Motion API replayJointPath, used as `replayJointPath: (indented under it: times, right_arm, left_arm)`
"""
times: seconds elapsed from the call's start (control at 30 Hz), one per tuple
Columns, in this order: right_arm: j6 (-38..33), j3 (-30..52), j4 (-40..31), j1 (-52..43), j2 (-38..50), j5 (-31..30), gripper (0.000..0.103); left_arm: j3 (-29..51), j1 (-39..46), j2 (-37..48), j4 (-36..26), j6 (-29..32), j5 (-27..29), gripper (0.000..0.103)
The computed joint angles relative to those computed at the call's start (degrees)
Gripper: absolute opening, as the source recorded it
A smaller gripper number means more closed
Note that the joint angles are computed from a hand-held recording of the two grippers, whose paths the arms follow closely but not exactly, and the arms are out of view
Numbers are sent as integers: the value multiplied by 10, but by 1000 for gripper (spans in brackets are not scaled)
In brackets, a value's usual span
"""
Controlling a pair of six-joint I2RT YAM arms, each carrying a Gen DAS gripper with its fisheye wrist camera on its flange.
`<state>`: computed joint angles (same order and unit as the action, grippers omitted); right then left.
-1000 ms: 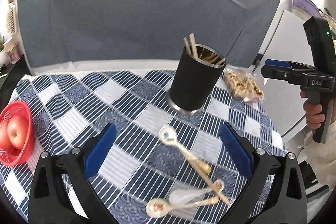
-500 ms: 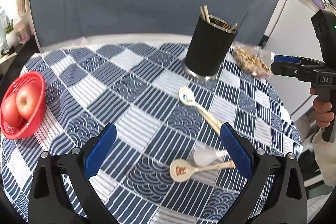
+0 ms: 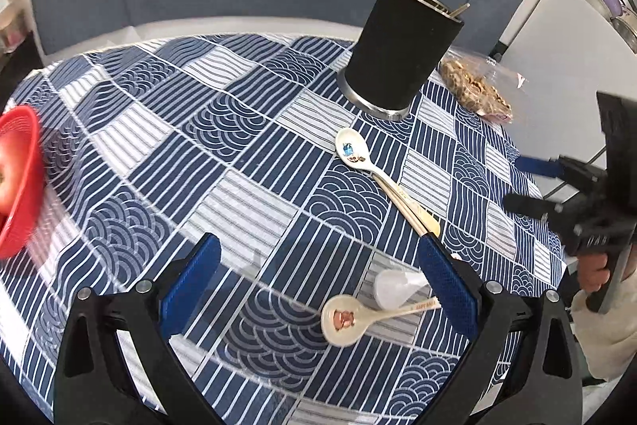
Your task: Organize utensils
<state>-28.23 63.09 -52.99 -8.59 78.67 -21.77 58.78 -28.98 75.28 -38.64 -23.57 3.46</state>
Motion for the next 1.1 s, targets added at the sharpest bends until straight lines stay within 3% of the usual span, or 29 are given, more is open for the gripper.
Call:
replayJointPath:
  times: [0.43, 0.57, 0.7, 0.83, 0.87, 0.93, 1.0, 1.1]
  right_arm:
    - [6, -5, 57, 39, 110, 12, 84]
    - [1, 8, 63, 47, 143, 11, 81]
    - [4, 15, 66, 45, 163, -1, 81]
    - [12, 10, 73, 49, 171, -2, 81]
    - [13, 8, 74, 50, 172, -2, 81]
    - [14, 3, 81, 52, 171, -2, 81]
    - [14, 6, 83, 54, 173, -3, 81]
    - [16, 9, 92, 60, 177, 0, 79]
  left_arm:
    - [179, 47, 225, -11, 59, 57, 97]
    - [241, 54, 293, -28, 88, 84, 88]
    - [304, 58, 360, -60, 108, 125, 75]
    - [341, 47, 397, -77, 123, 118, 66]
    - [343, 46, 398, -74, 125, 120, 60]
    - [361, 47, 414, -84, 125, 145, 30]
    - [379, 37, 427, -101, 140, 136, 11]
    - [369, 31, 421, -96, 132, 150, 7]
